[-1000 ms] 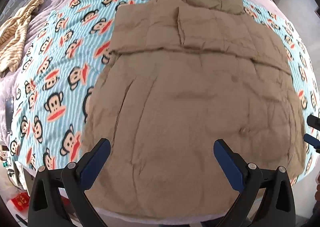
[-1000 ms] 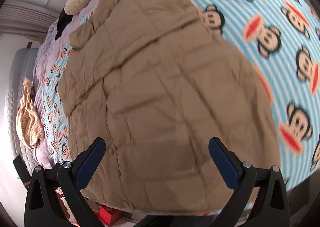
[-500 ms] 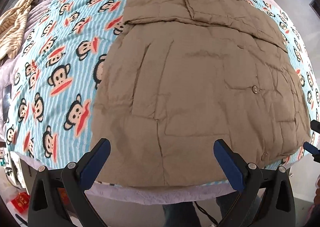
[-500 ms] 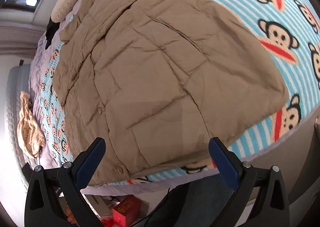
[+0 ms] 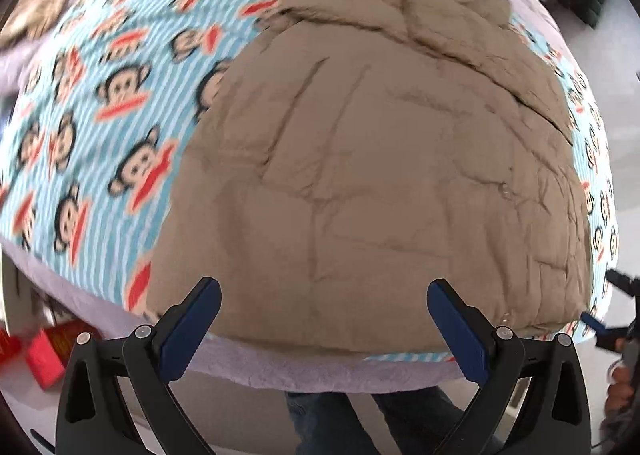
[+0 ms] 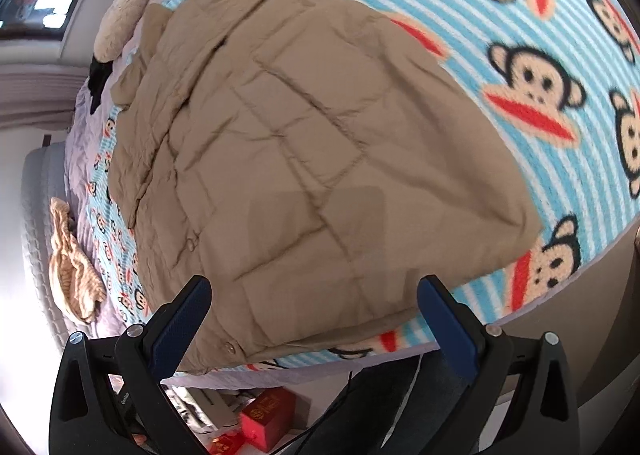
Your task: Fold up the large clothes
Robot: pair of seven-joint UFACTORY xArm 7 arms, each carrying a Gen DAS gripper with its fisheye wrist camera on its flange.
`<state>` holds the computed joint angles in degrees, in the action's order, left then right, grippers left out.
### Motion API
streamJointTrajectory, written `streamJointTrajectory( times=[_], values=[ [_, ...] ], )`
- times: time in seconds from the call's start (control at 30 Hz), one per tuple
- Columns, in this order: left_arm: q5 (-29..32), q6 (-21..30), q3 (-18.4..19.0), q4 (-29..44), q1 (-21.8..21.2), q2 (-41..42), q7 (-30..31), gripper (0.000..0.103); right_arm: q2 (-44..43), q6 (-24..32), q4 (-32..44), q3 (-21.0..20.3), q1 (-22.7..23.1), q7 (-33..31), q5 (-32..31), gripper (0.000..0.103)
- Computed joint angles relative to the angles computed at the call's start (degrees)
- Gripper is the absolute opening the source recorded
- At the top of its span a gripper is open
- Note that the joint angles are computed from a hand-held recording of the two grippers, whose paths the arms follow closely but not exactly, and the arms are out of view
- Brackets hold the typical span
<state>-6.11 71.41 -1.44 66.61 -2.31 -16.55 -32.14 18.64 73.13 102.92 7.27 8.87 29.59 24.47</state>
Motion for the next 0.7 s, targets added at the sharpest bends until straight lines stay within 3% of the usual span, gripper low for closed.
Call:
streamJointTrajectory(
  times=[0.17,0.27,0.37,0.53,0.57,0.63,0.7],
  values=[
    [-7.16,-2.95,2.86,-6.9,0.83,-5.66,-0.07,0.103,-6.07,-4.52,-11.1,-0.54,-2.46,-1.52,7.03,0.1],
    [-11.78,-4.6,4.35,-10.4,0.86,-7.89,0.46,0.103,-8.27,-6.48,-16.02,-1.08,-2.91,-0.98,9.83,0.092],
    [-16.25,-5.46,5.33,-13.15,0.68,-8.92,0.63,0.103,-9.11,-8.59,-19.83,-1.19,-3.17,-1.01,13.77,0.076],
    [-19.92,-8.34,4.88,-16.09,-0.09,-8.99,0.52,0.103,-7.34,-13.02,-23.16,-0.07,-2.83,-2.85,22.27,0.073],
    [-20.41,-8.73,4.92,-16.42,-0.24,-8.9,0.68,0.103,-6.95,-13.97,-23.22,0.21,-2.68,-2.9,23.76,0.071],
    [-21.71,-9.89,5.26,-16.93,-0.52,-8.67,1.54,0.103,-6.56,-15.61,-23.07,0.75,-2.89,-4.66,27.75,0.054],
    [-23.22,-11.43,5.51,-17.27,-0.76,-8.12,2.03,0.103,-6.45,-17.46,-22.35,1.18,-2.9,-6.72,30.6,0.053]
  ],
)
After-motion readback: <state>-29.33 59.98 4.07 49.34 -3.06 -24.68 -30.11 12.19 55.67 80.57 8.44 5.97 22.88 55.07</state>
